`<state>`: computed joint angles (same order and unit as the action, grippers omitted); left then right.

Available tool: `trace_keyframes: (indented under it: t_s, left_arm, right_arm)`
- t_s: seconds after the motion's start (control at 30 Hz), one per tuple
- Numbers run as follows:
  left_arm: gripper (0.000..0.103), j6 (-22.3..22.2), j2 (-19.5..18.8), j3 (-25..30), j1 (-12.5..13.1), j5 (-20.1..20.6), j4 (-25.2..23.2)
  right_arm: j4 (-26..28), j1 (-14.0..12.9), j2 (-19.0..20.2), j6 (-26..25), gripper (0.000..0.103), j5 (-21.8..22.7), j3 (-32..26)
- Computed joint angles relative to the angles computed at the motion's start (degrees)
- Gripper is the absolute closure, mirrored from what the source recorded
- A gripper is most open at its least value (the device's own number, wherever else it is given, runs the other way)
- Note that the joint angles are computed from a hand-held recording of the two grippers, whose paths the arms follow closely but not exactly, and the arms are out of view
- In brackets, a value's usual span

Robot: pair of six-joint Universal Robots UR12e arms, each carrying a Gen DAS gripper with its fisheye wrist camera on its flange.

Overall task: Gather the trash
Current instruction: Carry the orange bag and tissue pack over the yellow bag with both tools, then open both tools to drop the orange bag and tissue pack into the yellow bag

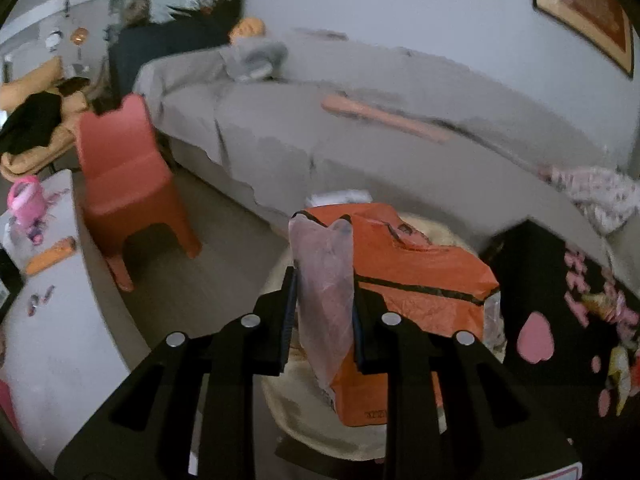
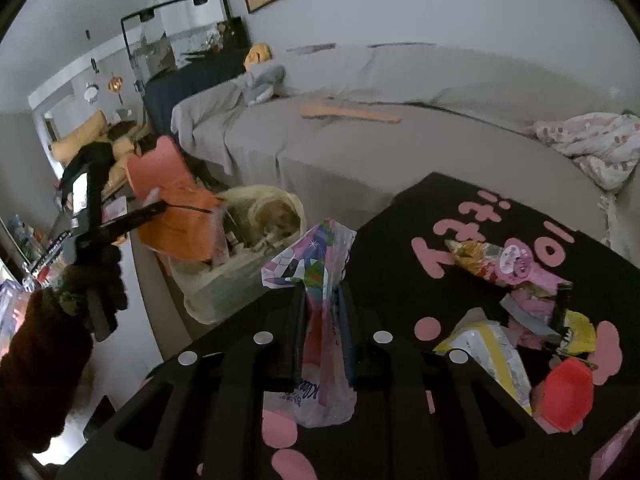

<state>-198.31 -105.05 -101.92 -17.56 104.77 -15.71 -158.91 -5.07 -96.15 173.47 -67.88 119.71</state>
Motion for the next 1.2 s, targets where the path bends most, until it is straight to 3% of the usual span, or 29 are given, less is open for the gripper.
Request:
trace_keyframes:
  t_s: [0.17, 0.27, 0.33, 0.4, 0.47, 0.53, 0.7, 0.9, 1.2]
  left_arm:
    - [0.081, 1.1, -3.5, 3.2, -0.2, -1.2, -6.1]
    - [0.081, -0.7, -3.5, 2.9, 0.8, -4.8, -5.9]
    - [0.065, -2.2, -2.3, 1.4, 1.9, -8.8, -4.2]
    - [0.056, -3.0, -1.3, 0.1, 2.9, -11.7, -2.6]
    - [0.054, -4.0, 0.3, -1.4, 3.9, -13.9, -1.0]
    - [0.048, -6.0, 1.8, -2.9, 4.6, -14.2, 1.1]
    - [0.047, -11.2, 4.5, -6.2, 4.9, -10.3, 4.7]
    - [0.046, -13.3, 6.0, -9.3, 5.6, -10.9, 7.6]
    - [0.046, -16.4, 7.1, -11.7, 7.1, -13.3, 10.0]
  right_arm:
    - [2.0, 0.5, 2.3, -1.2, 0.087, -0.2, -1.7]
    - [3.0, 1.1, 3.8, -1.8, 0.087, -0.4, -3.2]
    - [3.3, 1.8, 4.9, -2.4, 0.087, -0.3, -4.5]
    - [3.1, 3.1, 6.6, -3.3, 0.087, 0.3, -6.3]
    - [2.7, 4.3, 8.3, -4.2, 0.087, 1.9, -8.0]
    - [1.3, 6.1, 10.7, -4.5, 0.087, 4.2, -10.6]
    - [-1.8, 10.5, 18.5, -2.4, 0.087, 10.2, -18.2]
    - [3.0, 15.8, 28.1, 2.4, 0.087, 1.6, -27.8]
    - [19.4, 17.8, 31.5, -0.2, 0.087, -3.0, -31.0]
